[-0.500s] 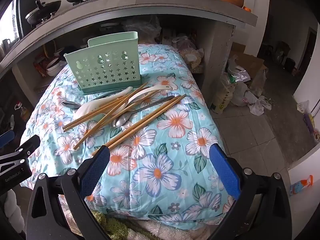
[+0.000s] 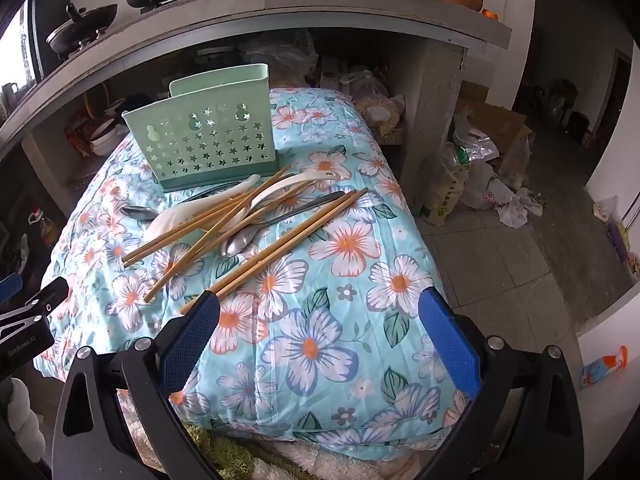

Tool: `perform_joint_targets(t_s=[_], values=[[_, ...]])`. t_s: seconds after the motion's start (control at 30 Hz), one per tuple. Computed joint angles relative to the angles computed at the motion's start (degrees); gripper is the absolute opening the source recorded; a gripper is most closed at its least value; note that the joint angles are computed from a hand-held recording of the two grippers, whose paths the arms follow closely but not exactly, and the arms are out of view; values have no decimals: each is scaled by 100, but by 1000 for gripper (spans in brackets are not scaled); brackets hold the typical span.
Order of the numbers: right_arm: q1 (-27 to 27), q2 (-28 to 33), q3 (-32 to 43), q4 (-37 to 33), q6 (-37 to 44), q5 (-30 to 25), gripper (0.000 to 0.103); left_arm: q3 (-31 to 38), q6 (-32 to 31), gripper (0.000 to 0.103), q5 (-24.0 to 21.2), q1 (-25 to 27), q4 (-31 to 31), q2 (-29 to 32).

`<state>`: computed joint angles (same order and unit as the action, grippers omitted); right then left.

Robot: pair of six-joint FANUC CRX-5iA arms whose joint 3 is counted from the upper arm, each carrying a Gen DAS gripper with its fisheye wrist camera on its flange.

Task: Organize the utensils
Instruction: 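Move both tools toward the utensils lying beside the green holder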

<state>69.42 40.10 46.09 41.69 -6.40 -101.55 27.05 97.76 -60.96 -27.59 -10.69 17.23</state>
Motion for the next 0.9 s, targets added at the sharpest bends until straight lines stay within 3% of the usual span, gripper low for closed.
perform_joint_targets(t_s=[0.5,0.9], values=[[-19,-265,-466,116,-331,-29,97,56,220,95,48,14,-83,7],[-24,-237,-410,48,-307,21,97,13,378,95,129,3,-162,-30]])
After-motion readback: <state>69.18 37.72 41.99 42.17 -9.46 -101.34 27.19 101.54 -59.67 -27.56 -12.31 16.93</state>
